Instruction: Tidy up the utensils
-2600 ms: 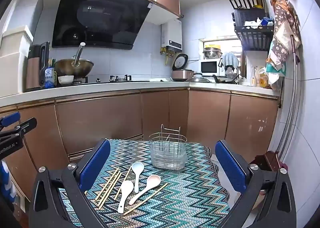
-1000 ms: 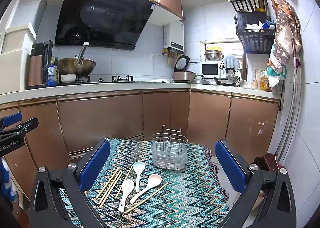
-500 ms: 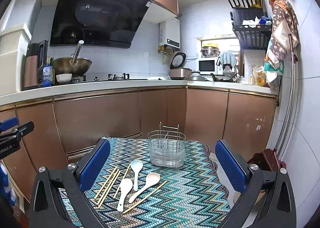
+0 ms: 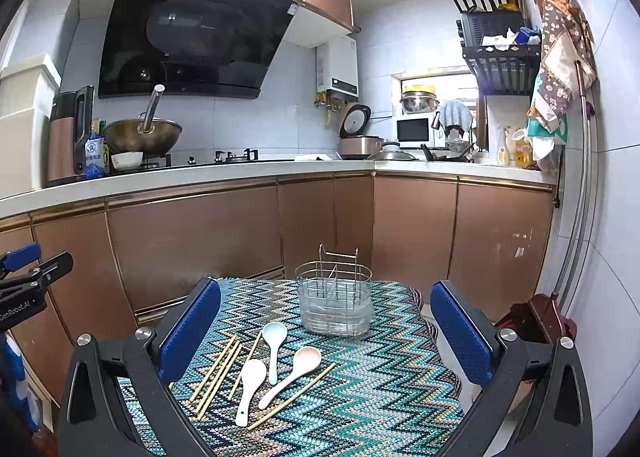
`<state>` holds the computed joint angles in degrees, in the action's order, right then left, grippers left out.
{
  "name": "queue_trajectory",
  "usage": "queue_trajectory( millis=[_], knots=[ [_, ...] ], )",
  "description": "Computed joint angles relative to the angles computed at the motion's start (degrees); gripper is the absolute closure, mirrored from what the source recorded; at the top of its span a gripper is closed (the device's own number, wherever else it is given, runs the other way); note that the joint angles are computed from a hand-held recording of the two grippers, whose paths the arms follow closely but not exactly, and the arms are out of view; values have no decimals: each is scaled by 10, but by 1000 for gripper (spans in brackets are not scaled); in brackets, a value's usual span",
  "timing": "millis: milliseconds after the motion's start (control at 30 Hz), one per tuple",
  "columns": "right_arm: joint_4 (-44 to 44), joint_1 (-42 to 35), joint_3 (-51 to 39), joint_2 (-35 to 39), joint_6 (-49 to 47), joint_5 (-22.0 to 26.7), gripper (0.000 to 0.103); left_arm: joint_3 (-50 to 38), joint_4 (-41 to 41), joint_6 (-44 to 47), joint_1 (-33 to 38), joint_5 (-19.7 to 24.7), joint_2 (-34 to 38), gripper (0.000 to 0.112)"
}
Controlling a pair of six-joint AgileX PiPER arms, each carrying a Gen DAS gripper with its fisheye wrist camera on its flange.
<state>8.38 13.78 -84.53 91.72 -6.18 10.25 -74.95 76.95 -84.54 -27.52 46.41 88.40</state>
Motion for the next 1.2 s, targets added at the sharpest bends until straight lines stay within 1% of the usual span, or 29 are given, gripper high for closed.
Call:
queue_trajectory(
  millis=[167, 233, 467, 600, 733, 967, 1033, 1200],
  knots=[
    [71, -7, -1, 6, -66, -1, 0, -15, -8, 10, 1, 0, 12, 35],
    [76, -7, -2, 8, -72, -1, 0, -21, -13, 17, 3, -2, 17, 35],
    [138, -13, -12, 22, -129, 0, 0, -37, -25, 33, 14, -16, 31, 35],
    [110, -13, -23, 30, -103, 0, 0, -43, -19, 34, 20, -22, 35, 35],
    [105, -15, -36, 36, -101, 3, 0, -61, -18, 45, 23, -20, 45, 35],
    [99, -20, -84, 65, -99, 46, 0, -117, -75, 103, 46, -21, 72, 35],
    [77, -19, -93, 72, -80, 53, 0, -130, -88, 117, 52, -23, 81, 35],
    [57, -22, -129, 97, -67, 81, 0, -163, -118, 149, 65, -28, 107, 35]
  ],
)
